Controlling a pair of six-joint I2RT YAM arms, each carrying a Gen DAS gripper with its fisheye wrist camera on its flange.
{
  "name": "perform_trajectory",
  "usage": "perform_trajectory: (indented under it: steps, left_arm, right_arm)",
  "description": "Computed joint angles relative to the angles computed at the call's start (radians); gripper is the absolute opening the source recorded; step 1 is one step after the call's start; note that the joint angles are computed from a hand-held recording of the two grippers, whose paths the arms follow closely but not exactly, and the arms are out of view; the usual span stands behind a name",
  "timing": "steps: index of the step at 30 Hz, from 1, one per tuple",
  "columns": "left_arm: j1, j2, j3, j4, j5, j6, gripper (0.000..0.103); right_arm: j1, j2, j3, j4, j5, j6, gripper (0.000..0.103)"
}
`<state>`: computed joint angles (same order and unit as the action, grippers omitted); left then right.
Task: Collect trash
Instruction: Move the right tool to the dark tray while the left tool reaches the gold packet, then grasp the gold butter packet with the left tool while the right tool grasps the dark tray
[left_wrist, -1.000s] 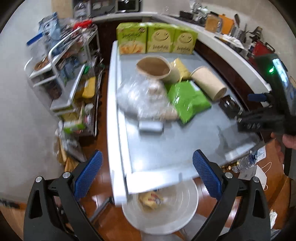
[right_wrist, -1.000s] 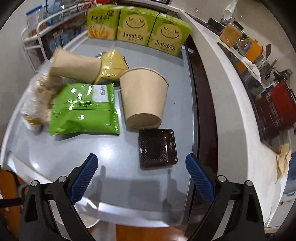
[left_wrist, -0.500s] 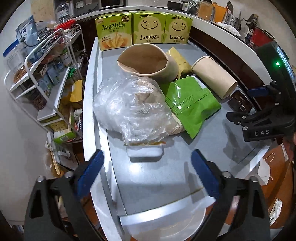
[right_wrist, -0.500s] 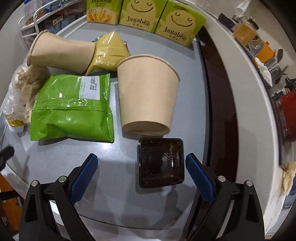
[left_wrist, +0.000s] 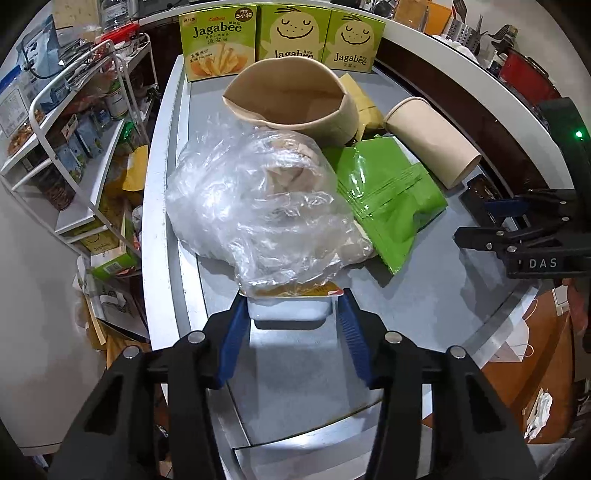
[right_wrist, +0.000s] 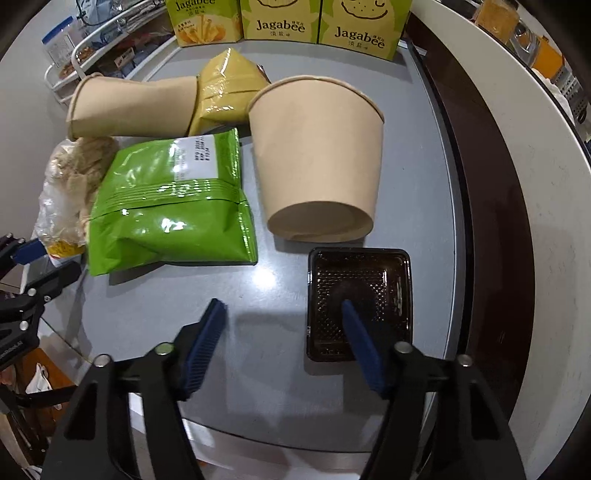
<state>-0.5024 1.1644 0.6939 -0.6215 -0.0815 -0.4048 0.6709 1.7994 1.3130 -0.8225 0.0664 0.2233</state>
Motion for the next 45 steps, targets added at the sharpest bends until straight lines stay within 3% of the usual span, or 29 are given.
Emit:
perform_trajectory:
  steps: [3, 5, 6, 7, 9, 12, 16, 22, 26, 28, 29, 30, 34, 40, 43, 45]
  left_arm:
    - [-0.001, -0.016, -0.009, 0.005, 0.016, 0.007, 0.044]
    - [-0.010, -0.016, -0.007, -0.008, 0.006, -0.002, 0.044]
    - [-0.006, -0.022, -0.011, -0.006, 0.017, -0.004, 0.045]
    - [-0.001, -0.026, -0.014, -0.006, 0.027, -0.010, 0.046]
    - [0.005, -0.032, -0.013, -0.012, 0.038, -0.018, 0.049]
    - [-0.005, -0.037, -0.014, -0.017, 0.039, -0.015, 0.049]
    - [-0.026, -0.053, -0.023, -0.020, 0.038, -0.026, 0.049]
    - [0.000, -0.100, -0.044, -0.029, 0.074, -0.044, 0.050]
    - [-0.011, -0.149, -0.042, -0.073, 0.056, -0.058, 0.067]
    - [-0.009, -0.188, -0.049, -0.084, 0.065, -0.073, 0.084]
    - [-0.013, -0.206, -0.049, -0.094, 0.059, -0.089, 0.095]
    - [-0.021, -0.218, -0.048, -0.102, 0.045, -0.102, 0.098]
    - [-0.024, -0.243, -0.057, -0.097, 0.043, -0.136, 0.098]
    - [-0.066, -0.134, -0.012, -0.090, -0.029, -0.179, 0.098]
    - [-0.094, -0.086, 0.011, -0.091, -0.065, -0.195, 0.087]
    - [-0.105, -0.070, 0.015, -0.093, -0.073, -0.196, 0.079]
  right_arm:
    - [0.014, -0.040, -0.037, 0.014, -0.022, 0.035, 0.044]
    - [0.019, -0.051, -0.042, 0.005, -0.036, 0.047, 0.045]
    - [0.022, -0.052, -0.040, 0.001, -0.035, 0.048, 0.047]
    - [0.028, -0.060, -0.046, 0.000, -0.024, 0.058, 0.062]
    - [0.023, -0.084, -0.067, 0.024, -0.021, 0.062, 0.080]
    - [-0.002, -0.108, -0.083, 0.025, -0.092, 0.082, 0.080]
    - [-0.040, -0.103, -0.112, 0.085, -0.289, 0.101, 0.080]
    - [0.026, -0.109, -0.070, 0.105, -0.369, 0.051, 0.080]
    - [0.032, -0.127, -0.012, 0.024, -0.336, 0.041, 0.081]
    - [0.028, -0.158, -0.007, -0.003, -0.290, 0.013, 0.091]
    - [0.038, -0.193, -0.017, -0.021, -0.211, -0.008, 0.094]
    - [0.043, -0.212, -0.012, -0.039, -0.148, -0.027, 0.099]
    - [0.060, -0.207, -0.015, -0.060, 0.018, -0.041, 0.099]
    - [0.012, -0.151, -0.059, 0.011, -0.059, 0.086, 0.097]
    - [-0.025, -0.143, -0.088, 0.045, -0.126, 0.157, 0.088]
    - [-0.014, -0.135, -0.092, 0.051, -0.092, 0.152, 0.086]
